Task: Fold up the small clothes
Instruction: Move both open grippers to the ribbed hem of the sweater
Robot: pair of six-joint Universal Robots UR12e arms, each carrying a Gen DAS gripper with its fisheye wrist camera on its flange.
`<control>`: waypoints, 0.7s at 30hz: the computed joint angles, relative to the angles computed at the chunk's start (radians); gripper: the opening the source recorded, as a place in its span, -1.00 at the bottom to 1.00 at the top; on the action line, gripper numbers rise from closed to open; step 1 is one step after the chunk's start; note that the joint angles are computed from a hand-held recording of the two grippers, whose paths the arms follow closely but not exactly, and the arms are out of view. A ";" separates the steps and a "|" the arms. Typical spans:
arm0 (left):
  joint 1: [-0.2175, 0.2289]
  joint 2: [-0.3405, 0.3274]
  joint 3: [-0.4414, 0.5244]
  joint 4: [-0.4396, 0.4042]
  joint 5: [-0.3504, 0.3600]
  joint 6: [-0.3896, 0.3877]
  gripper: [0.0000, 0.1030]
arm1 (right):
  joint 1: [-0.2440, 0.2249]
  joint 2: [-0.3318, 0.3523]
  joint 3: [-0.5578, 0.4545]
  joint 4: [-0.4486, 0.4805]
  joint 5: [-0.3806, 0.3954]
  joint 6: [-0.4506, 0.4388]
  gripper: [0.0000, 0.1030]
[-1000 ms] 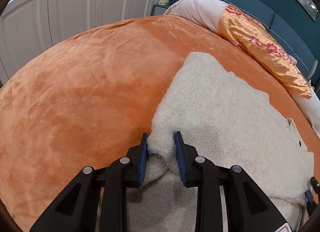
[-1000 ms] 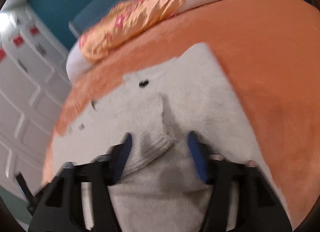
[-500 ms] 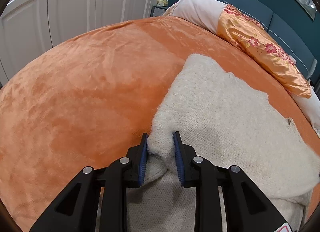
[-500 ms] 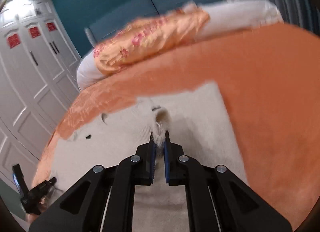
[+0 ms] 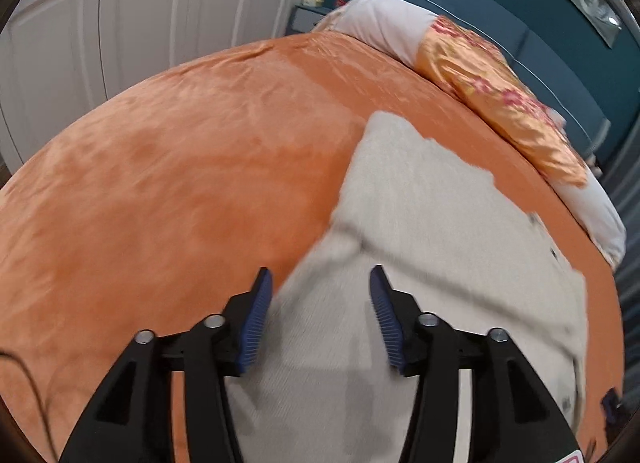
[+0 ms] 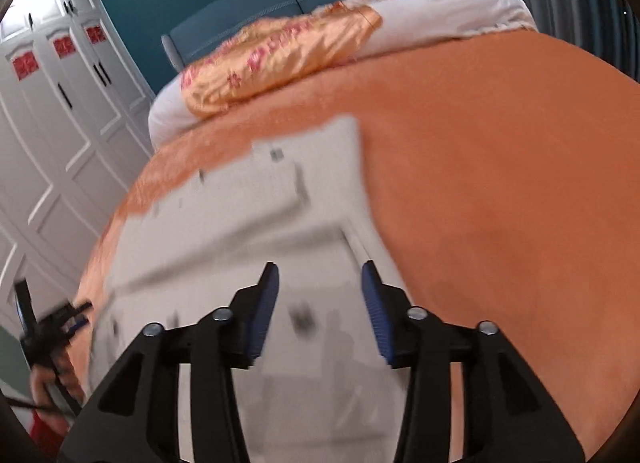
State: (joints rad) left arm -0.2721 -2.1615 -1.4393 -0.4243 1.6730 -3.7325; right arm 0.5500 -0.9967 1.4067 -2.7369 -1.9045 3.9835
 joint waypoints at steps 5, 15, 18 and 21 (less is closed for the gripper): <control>-0.006 0.107 -0.133 -0.044 -0.029 0.025 0.11 | 0.068 -0.091 0.112 0.120 -0.024 0.052 -0.02; -0.021 0.227 -0.320 -0.063 -0.126 -0.059 0.33 | 0.143 -0.143 0.177 0.129 0.044 0.167 0.25; -0.032 0.226 -0.337 -0.027 -0.101 -0.079 0.34 | 0.144 -0.133 0.161 0.158 0.035 0.174 0.29; -0.039 0.216 -0.321 -0.038 -0.086 -0.063 0.34 | 0.140 -0.130 0.164 0.156 0.042 0.211 0.35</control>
State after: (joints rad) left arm -0.3109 -1.9456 -1.7607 -0.4627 1.5865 -3.7952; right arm 0.6898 -1.1264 1.5710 -2.5808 -1.8626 4.1946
